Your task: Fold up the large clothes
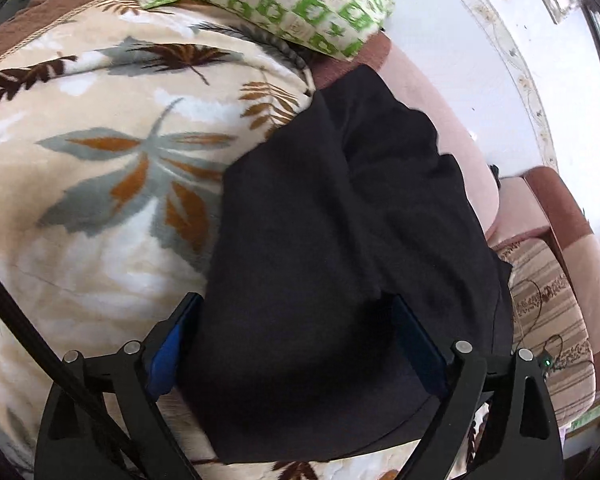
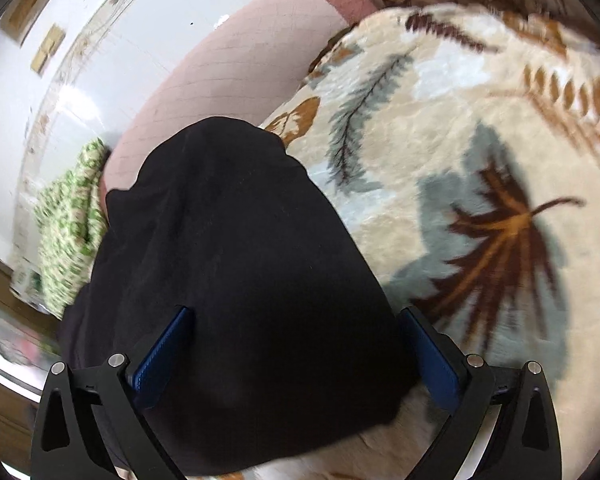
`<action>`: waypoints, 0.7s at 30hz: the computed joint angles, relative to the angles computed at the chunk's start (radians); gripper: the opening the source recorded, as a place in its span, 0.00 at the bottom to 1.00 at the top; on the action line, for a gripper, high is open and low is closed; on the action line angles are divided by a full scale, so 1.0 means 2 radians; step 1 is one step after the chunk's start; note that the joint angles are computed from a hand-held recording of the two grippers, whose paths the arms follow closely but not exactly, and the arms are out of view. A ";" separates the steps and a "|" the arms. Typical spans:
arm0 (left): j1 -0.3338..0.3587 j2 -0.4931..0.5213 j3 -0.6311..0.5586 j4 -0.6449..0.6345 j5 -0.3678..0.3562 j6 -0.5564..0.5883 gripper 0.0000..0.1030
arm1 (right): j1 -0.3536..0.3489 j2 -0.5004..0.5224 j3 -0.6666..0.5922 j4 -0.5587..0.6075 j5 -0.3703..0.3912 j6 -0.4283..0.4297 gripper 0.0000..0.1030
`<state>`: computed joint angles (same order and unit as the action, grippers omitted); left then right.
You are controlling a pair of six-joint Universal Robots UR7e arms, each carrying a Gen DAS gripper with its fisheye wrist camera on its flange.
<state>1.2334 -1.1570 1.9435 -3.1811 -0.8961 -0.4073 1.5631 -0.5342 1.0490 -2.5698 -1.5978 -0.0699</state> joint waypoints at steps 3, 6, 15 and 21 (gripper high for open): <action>-0.003 0.012 -0.010 0.002 0.008 0.016 0.95 | -0.001 0.010 -0.012 0.000 0.013 -0.003 1.00; 0.008 0.014 -0.023 0.015 -0.022 0.008 0.96 | 0.000 0.022 -0.038 0.029 0.023 -0.018 1.00; 0.003 0.039 -0.037 -0.012 0.012 0.028 0.99 | 0.001 0.055 -0.096 0.085 0.054 -0.062 1.00; -0.004 0.049 -0.049 0.004 0.048 0.021 0.98 | 0.002 0.056 -0.081 0.047 0.063 -0.068 1.00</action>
